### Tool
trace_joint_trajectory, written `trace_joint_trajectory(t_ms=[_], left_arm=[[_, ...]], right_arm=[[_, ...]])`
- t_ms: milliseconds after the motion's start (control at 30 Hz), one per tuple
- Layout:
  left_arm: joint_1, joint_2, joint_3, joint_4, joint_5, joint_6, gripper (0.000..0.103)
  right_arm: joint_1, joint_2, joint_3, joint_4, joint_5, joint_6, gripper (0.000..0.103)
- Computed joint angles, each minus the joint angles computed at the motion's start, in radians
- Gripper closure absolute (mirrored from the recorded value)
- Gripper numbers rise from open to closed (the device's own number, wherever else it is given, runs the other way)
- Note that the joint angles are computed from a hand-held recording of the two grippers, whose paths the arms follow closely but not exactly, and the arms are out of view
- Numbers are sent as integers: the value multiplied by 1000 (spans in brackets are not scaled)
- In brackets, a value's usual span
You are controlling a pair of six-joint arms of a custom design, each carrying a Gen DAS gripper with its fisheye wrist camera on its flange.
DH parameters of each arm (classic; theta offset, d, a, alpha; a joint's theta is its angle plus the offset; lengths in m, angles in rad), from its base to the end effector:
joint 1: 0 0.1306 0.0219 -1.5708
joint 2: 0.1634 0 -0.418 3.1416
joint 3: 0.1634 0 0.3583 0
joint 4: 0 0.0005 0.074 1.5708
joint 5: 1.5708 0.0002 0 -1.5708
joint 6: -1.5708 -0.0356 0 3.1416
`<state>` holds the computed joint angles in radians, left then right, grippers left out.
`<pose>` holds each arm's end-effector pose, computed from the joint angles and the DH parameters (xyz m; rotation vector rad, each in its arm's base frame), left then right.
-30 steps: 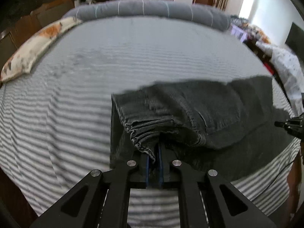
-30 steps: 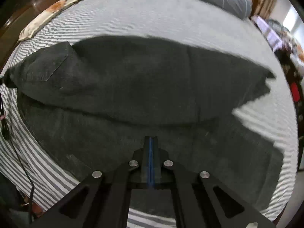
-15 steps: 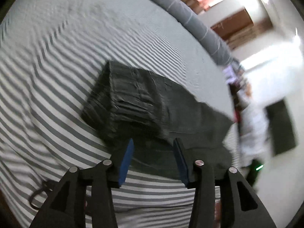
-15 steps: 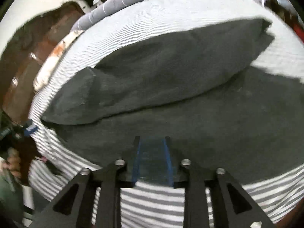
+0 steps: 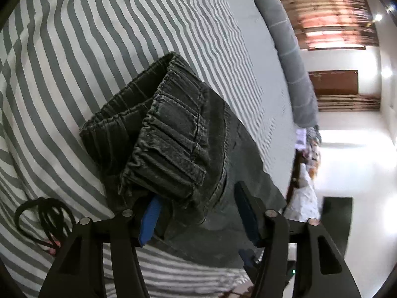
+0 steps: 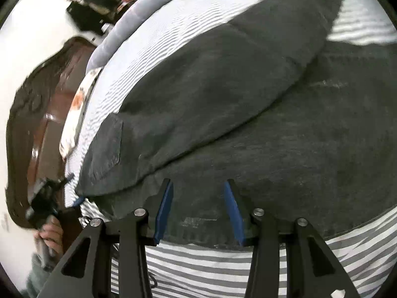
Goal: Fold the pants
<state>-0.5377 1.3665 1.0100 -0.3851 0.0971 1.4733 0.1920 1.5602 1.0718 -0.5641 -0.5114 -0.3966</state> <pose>0.3597 -0.2191 0.3491 -1.1168 2.3332 -1.0284 0.4422 0.1032 0.2843 0.0884 2.6674 0.8708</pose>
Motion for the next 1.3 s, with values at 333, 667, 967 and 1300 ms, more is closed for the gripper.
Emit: trace_joint_trajectory(t_ms=[333, 667, 967, 1300], left_arm=[[-23, -30, 101, -82, -212, -115, 88], [17, -10, 130, -124, -194, -145, 88], [13, 11, 134, -159, -202, -159, 88], [48, 74, 241, -206, -179, -322, 88]], right_arm=[[-50, 55, -34, 211, -33, -182, 61], [-126, 154, -17, 512, -79, -485, 62], [-144, 199, 54, 486, -51, -491, 85], [-143, 72, 89, 314, 57, -315, 98]])
